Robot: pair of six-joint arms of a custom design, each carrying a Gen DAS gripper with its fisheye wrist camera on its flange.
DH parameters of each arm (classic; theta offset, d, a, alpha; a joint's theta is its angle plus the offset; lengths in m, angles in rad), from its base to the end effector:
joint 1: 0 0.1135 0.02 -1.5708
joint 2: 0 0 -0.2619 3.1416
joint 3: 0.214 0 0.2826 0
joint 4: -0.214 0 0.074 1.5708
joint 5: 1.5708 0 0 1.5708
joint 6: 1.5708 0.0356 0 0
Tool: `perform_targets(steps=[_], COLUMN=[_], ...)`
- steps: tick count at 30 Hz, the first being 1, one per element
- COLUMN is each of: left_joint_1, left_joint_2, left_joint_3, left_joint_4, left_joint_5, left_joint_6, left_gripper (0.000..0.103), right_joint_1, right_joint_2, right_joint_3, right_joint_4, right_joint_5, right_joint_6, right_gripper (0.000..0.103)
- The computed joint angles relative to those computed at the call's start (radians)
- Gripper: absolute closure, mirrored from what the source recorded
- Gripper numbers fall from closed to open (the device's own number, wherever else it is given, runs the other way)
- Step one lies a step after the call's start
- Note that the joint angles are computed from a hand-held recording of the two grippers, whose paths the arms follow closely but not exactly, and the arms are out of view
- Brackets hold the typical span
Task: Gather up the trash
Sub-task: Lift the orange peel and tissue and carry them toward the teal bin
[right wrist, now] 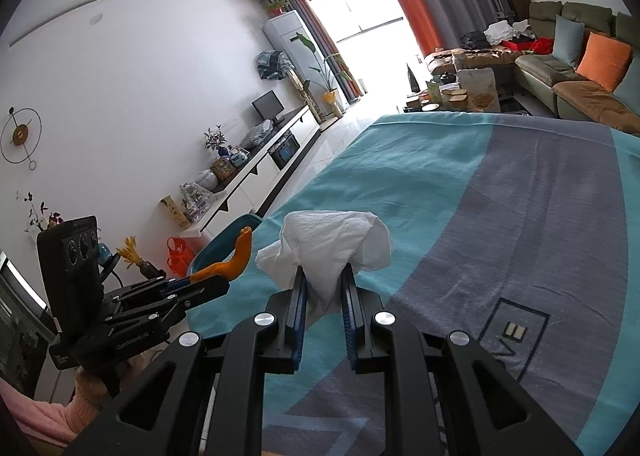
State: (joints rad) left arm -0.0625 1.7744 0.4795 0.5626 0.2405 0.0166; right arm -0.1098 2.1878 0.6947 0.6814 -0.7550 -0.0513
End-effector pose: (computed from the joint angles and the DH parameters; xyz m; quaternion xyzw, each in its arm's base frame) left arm 0.2856 -0.0264 0.0480 0.0847 0.9042 -0.1188 0.4015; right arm 0.3223 -0.0110 -0.0160 -0.1112 0.8671 0.3135 0.3708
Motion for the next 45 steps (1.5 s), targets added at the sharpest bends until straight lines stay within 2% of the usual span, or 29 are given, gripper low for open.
perform_targets(steps=[45], left_joint_1=[0.136], left_joint_2=[-0.078], left_joint_3=[-0.059], left_joint_4=[-0.007], left_joint_5=[0.028], left_joint_6=[0.02], left_gripper=[0.084], right_joint_1=[0.121], right_joint_2=[0.035], right_joint_3=[0.05], right_joint_4=[0.0], right_joint_5=[0.016], right_joint_6=[0.025], right_gripper=[0.088])
